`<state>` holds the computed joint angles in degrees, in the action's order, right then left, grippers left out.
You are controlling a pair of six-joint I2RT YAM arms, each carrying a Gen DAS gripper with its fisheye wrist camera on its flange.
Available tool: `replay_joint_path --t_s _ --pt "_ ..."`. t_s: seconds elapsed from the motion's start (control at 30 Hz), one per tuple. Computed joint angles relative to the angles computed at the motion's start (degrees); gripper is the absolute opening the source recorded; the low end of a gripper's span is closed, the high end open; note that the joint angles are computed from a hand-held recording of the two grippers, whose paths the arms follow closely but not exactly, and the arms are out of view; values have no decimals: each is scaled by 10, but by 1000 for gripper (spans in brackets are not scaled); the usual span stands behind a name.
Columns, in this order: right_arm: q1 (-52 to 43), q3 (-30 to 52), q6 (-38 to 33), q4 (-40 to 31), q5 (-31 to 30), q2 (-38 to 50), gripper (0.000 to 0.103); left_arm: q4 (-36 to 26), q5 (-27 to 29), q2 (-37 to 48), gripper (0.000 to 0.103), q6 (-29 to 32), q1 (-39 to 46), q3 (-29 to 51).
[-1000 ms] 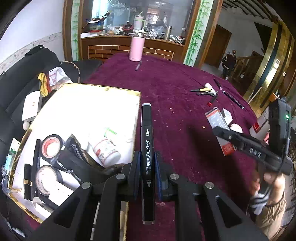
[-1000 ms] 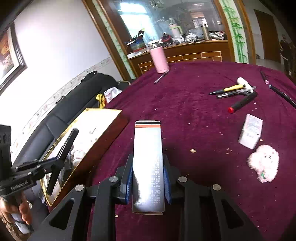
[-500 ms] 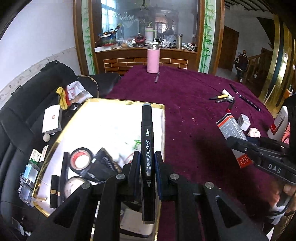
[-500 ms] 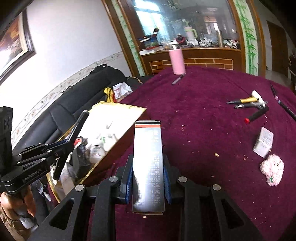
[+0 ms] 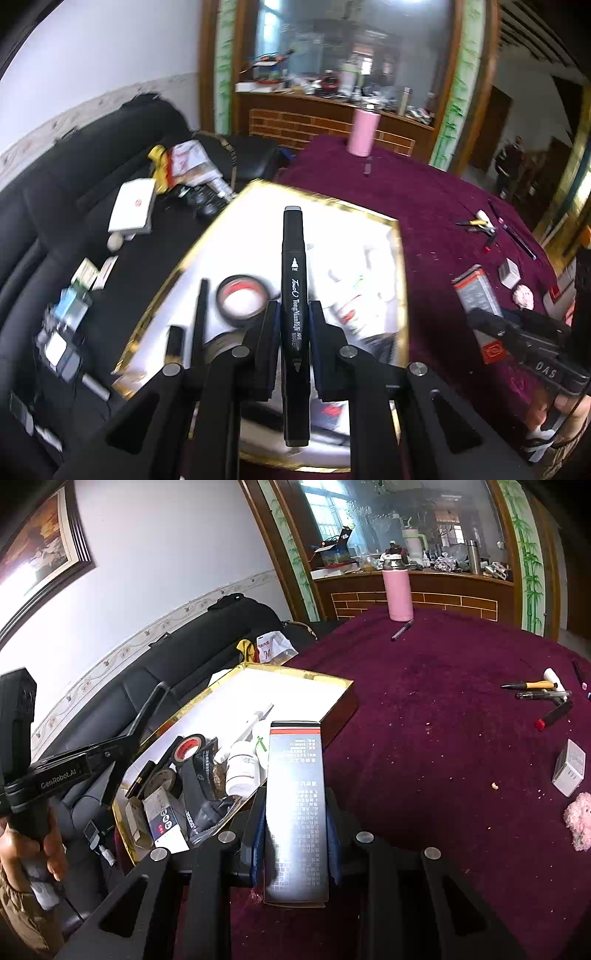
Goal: Organize objects
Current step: 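Carry the black marker and grey-red box over the tray with both tools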
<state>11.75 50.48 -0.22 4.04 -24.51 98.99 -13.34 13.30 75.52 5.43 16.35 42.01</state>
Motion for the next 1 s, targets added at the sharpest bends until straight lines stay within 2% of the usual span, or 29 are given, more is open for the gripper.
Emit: replay_joint_path --t_s 0.33,0.63,0.8,1.0 --pt "5 4 -1 -1 -2 9 30 -23 33 4 14 31 98 5" --pt "20 11 -3 -7 13 11 29 -44 35 41 15 61 91 45" --pt "22 17 -3 -14 28 9 29 -77 47 70 15 86 82 79" --pt "24 55 -17 -47 44 22 29 -106 58 80 15 103 70 108"
